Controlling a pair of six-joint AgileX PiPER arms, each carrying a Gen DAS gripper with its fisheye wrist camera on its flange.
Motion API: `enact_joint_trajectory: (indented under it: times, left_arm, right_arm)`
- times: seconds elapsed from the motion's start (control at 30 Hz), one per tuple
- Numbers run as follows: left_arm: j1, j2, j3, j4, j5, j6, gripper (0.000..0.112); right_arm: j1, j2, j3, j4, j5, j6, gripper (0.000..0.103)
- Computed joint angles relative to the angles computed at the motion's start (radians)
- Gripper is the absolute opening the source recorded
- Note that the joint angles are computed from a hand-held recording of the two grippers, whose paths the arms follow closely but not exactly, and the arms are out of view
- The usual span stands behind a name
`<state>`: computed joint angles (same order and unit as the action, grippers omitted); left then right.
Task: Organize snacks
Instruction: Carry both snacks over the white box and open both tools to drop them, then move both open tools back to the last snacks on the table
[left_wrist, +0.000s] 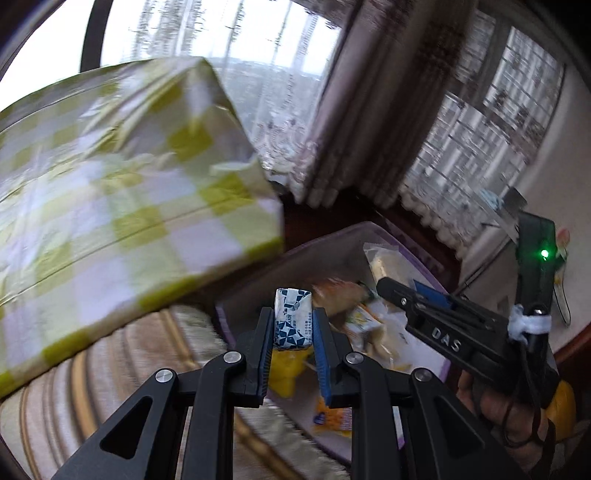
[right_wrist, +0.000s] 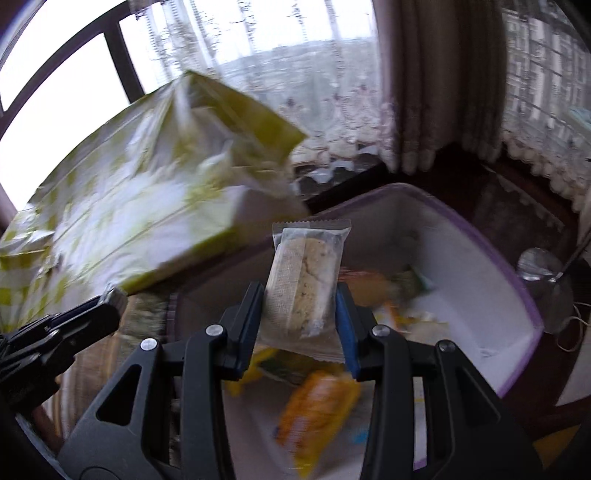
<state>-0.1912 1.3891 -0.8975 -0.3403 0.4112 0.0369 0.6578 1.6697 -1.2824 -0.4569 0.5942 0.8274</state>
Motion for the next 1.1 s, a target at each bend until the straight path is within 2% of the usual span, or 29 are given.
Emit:
enact_joint_trajectory:
  times: [0.13,0.2,0.27,0.3,0.5,0.6,0.7,0.77,0.83,0.93,1.0,1.1]
  left_arm:
    - [-0.023,0.038,-0.034,-0.089,0.047,0.115,0.023]
    - [-0.036,0.046,-0.044,-0.057,0.054,0.088,0.031]
    - [-0.029,0.038,-0.038,-0.057,0.048,0.078,0.048]
    - [-0.020,0.031,-0.032,-0.077,0.045,0.092,0.050]
    - [0.047,0.014,-0.007,-0.139,0.027,0.131,0.050]
    - [0.079,-0.007,0.012,-0.104,0.004,0.091,0.050]
    - [0.127,-0.032,0.031,0.002,-0.015,-0.023,0.050]
    - [0.180,-0.053,0.049,0.024,-0.018,-0.049,0.050]
    - [0.263,-0.083,0.076,-0.018,-0.016,-0.008,0.052]
    - [0.442,-0.127,0.121,-0.166,0.000,0.162,0.054]
    - [0.578,-0.130,0.132,-0.299,0.046,0.309,0.055]
    - [0.767,-0.110,0.137,-0.359,0.086,0.390,0.055]
  right_arm:
    - [-0.016,-0.010,0.007,-0.063,0.042,0.047,0.045]
    - [-0.018,-0.013,0.000,-0.088,0.062,0.075,0.063]
    - [-0.012,-0.016,0.000,-0.116,0.062,0.101,0.068]
    - [-0.008,-0.012,-0.007,-0.121,0.067,0.102,0.068]
    - [0.011,-0.011,-0.020,-0.103,0.076,0.068,0.068]
    - [0.030,-0.004,-0.037,-0.101,0.090,0.065,0.070]
    - [0.052,0.012,-0.066,-0.089,0.104,0.050,0.072]
    - [0.080,0.028,-0.086,-0.081,0.116,0.047,0.072]
    - [0.119,0.051,-0.117,-0.081,0.130,0.054,0.073]
    - [0.179,0.093,-0.174,-0.079,0.151,0.048,0.074]
    - [0.219,0.135,-0.236,-0.061,0.173,0.012,0.074]
    - [0.278,0.200,-0.343,-0.049,0.208,-0.029,0.076]
